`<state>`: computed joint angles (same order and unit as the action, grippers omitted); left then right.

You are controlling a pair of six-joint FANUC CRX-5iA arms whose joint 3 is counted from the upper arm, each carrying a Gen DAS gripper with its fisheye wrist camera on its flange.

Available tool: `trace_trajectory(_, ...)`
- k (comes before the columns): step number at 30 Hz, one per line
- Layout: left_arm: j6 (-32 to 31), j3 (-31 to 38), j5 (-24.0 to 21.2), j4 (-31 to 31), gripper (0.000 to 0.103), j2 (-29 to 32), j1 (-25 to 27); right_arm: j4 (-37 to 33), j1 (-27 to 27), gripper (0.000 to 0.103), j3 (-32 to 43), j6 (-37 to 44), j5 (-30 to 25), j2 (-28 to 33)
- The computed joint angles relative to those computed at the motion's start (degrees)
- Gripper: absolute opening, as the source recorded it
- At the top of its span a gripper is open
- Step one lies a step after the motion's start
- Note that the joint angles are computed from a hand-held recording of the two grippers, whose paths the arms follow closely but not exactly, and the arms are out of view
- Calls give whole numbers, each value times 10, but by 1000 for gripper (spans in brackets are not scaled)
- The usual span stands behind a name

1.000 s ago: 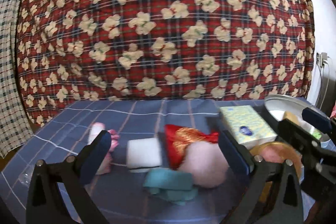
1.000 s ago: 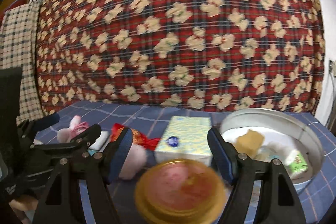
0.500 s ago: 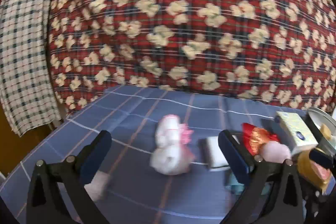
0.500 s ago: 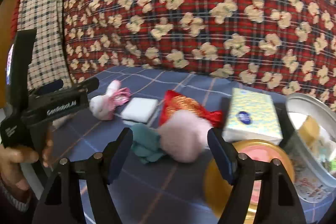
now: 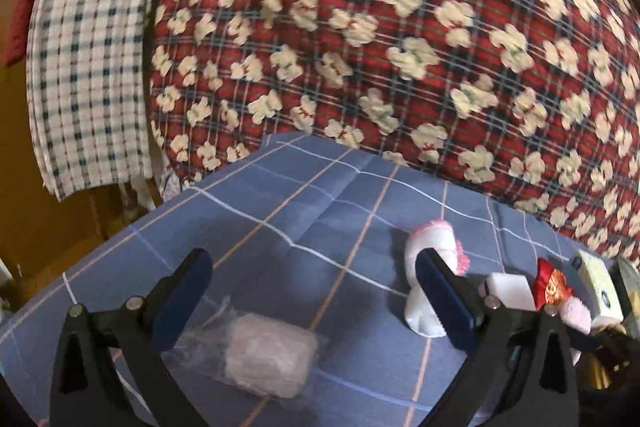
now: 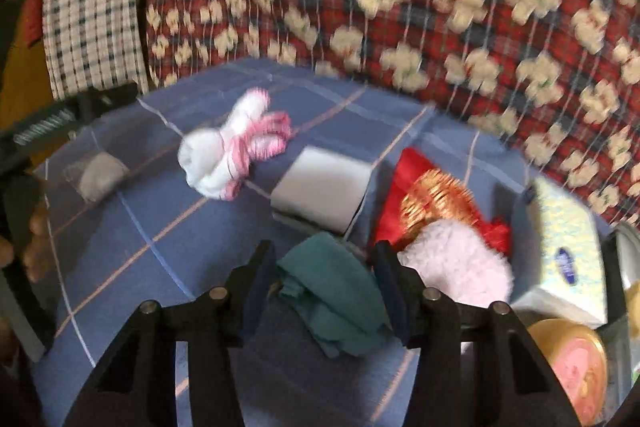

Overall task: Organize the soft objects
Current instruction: 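Grasp the teal cloth with the right gripper while the left moves toward the plastic bag, then grasp the clear plastic bag with the left gripper while the right holds the teal cloth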

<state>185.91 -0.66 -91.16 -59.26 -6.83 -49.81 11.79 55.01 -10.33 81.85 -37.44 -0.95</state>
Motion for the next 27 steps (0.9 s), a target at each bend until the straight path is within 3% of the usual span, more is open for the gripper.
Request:
trace_trajectory(3,11,-6,-2,6,103,-6,5,-59,-13,54,57,45,-65,37)
trace_trajectory(6,16,-11,2,15,103,-12,13,-108,-29,52,80,69,-82,44)
trace_trajectory(12,62,-40,18,32,103,-44,28,-119,-29,25,62,82,-81,22)
trace_trajectory(13,71,-44,17,34,103,-48,29,-150,-39,18,69,101,-89,20)
trace_trajectory(15,92,-52,11,32,103,-56,27,-220,-63,17,86,145,-99,18)
trace_trajectory(18,116,-61,4,38,103,-64,30,-248,-68,17,64,171,-56,-11)
trace_trajectory(23,103,-79,47,56,101,-81,38,-262,-61,17,25,193,19,-54)
trace_trajectory(27,77,-72,39,73,100,-70,22,-224,-47,17,-1,173,60,-67)
